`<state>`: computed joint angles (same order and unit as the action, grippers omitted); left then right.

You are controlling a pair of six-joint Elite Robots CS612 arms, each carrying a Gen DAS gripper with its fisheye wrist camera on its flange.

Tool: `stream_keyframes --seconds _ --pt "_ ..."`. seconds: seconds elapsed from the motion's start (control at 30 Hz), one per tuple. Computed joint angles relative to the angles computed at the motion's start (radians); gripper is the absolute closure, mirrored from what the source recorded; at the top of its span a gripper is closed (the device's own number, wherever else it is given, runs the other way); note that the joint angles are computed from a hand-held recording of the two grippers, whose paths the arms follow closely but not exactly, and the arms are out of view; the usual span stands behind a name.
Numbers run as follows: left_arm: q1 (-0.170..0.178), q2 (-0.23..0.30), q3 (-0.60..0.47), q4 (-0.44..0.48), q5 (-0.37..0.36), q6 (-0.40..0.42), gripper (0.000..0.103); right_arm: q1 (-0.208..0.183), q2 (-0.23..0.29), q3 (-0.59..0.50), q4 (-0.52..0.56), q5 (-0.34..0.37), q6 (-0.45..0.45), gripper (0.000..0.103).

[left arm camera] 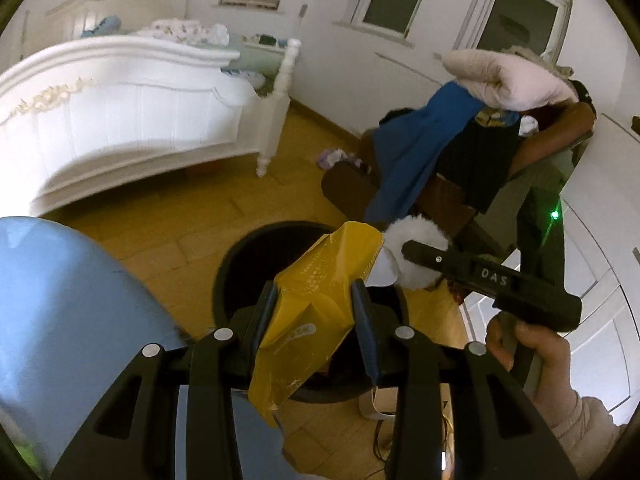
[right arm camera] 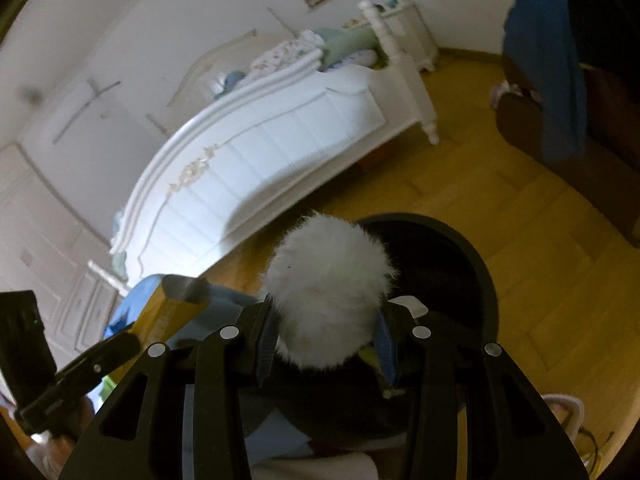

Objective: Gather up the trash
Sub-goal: 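Carry yellow packet and fluffy ball over the black bin and open both tools, then move both tools back over the trash pile on the table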

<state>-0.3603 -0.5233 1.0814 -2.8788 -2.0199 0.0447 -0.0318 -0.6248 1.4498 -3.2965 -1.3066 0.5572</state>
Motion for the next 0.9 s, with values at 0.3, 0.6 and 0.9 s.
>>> stream_keyframes --seconds 0.3,0.6,0.9 --pt "-0.017 0.043 -0.069 0.105 0.006 0.019 0.065 -0.014 0.036 -0.019 0.032 0.012 0.024 0.061" --pt "-0.034 0.045 -0.063 0.031 0.111 -0.018 0.013 -0.015 0.049 -0.039 0.05 0.0 0.071 0.035" --pt "-0.024 -0.015 0.036 -0.096 0.109 0.007 0.012 0.0 0.022 -0.019 0.012 -0.012 0.079 0.024"
